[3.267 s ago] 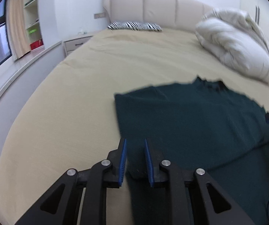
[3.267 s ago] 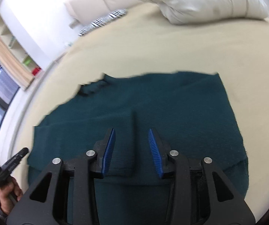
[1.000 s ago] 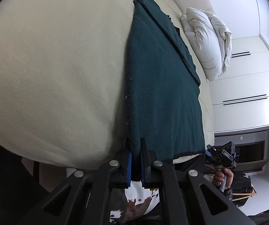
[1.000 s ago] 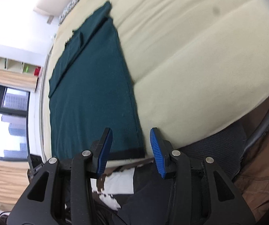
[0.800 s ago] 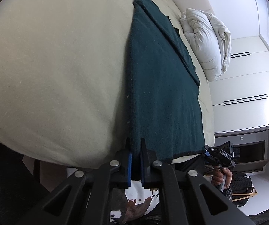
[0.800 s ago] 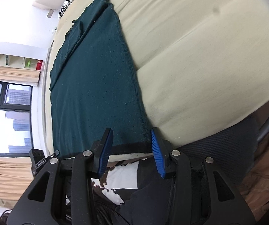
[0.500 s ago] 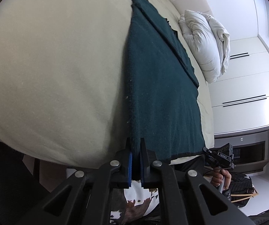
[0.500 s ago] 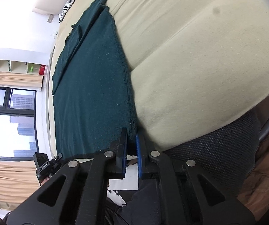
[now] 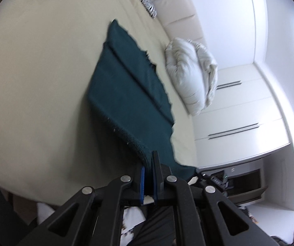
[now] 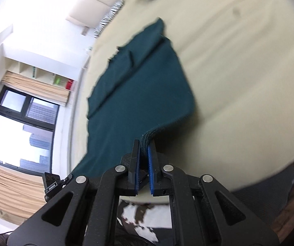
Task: Fold small clothes
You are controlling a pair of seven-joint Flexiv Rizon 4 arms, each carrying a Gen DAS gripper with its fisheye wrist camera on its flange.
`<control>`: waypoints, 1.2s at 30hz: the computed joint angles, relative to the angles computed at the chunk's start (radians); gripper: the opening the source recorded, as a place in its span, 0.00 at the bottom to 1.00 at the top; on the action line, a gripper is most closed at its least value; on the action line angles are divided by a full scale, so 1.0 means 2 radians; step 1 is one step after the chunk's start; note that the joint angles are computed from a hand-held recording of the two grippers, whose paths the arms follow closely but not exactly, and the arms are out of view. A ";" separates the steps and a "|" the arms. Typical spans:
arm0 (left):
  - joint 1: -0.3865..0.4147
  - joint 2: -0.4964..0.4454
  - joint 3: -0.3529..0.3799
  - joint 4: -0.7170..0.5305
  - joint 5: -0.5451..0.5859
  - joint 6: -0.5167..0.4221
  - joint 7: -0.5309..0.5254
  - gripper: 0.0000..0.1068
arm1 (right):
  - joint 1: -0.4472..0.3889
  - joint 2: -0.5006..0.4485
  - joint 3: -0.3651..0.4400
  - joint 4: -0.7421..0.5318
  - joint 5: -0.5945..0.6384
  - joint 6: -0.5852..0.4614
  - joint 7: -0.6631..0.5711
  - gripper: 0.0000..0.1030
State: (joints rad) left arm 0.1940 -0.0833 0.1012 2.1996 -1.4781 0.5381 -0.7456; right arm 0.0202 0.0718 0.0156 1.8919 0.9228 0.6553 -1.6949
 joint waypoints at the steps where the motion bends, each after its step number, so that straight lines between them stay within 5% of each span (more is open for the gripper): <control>1: -0.003 -0.002 -0.005 -0.008 -0.015 0.005 -0.001 0.06 | 0.002 -0.005 -0.001 -0.008 0.005 0.004 -0.002 0.05; 17: 0.014 -0.144 -0.066 -0.212 -0.102 0.062 -0.031 0.06 | -0.007 -0.180 0.039 -0.221 -0.027 0.092 0.052 0.05; 27: 0.045 -0.273 -0.122 -0.382 0.001 0.123 -0.111 0.06 | 0.017 -0.352 0.041 -0.414 -0.153 0.102 0.152 0.05; 36: 0.059 -0.394 -0.161 -0.532 0.127 0.149 -0.208 0.06 | 0.033 -0.508 0.046 -0.603 -0.265 0.050 0.242 0.05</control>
State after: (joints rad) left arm 0.3114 -0.8715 -0.2214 1.1346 -1.2249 0.8365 -1.1621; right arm 0.0858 -0.9440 0.1076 0.6850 0.3935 0.7562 -1.2119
